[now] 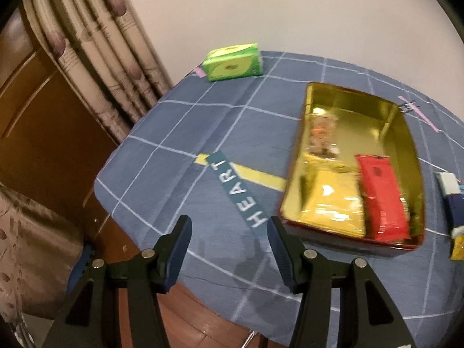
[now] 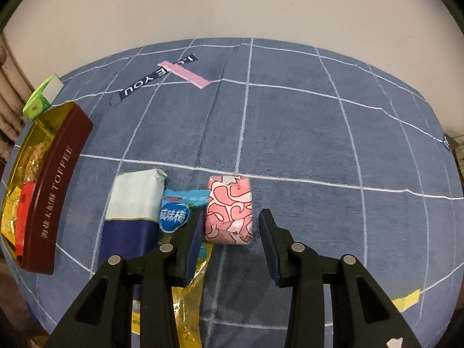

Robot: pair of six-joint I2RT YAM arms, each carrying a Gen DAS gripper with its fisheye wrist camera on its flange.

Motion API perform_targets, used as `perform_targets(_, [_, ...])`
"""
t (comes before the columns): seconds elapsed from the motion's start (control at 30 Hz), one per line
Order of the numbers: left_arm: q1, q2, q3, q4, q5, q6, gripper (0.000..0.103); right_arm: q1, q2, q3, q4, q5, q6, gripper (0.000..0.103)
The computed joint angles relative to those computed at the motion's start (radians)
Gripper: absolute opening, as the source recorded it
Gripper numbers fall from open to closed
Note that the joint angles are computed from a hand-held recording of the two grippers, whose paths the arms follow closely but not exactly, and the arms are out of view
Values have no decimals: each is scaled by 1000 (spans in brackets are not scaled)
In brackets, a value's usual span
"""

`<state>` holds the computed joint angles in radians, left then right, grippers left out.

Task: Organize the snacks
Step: 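Reach to the pink patterned box and grasp it with right tool, then grasp the navy-and-white box with left tool while right tool holds the pink box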

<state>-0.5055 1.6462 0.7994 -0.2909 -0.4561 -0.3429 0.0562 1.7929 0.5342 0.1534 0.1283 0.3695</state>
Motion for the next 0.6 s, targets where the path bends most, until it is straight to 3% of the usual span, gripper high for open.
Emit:
perform_targets(0.13, [-74, 9, 51, -43, -9, -15, 55, -28, 11, -27, 60, -39, -18, 29])
perform_targets(0.3, [-171, 67, 145, -82, 6, -26, 55, -63, -4, -83, 132, -53, -50, 29])
perform_targets(0.6, [-306, 276, 392, -138, 178, -64, 55, -212, -49, -216, 254, -35, -158, 28])
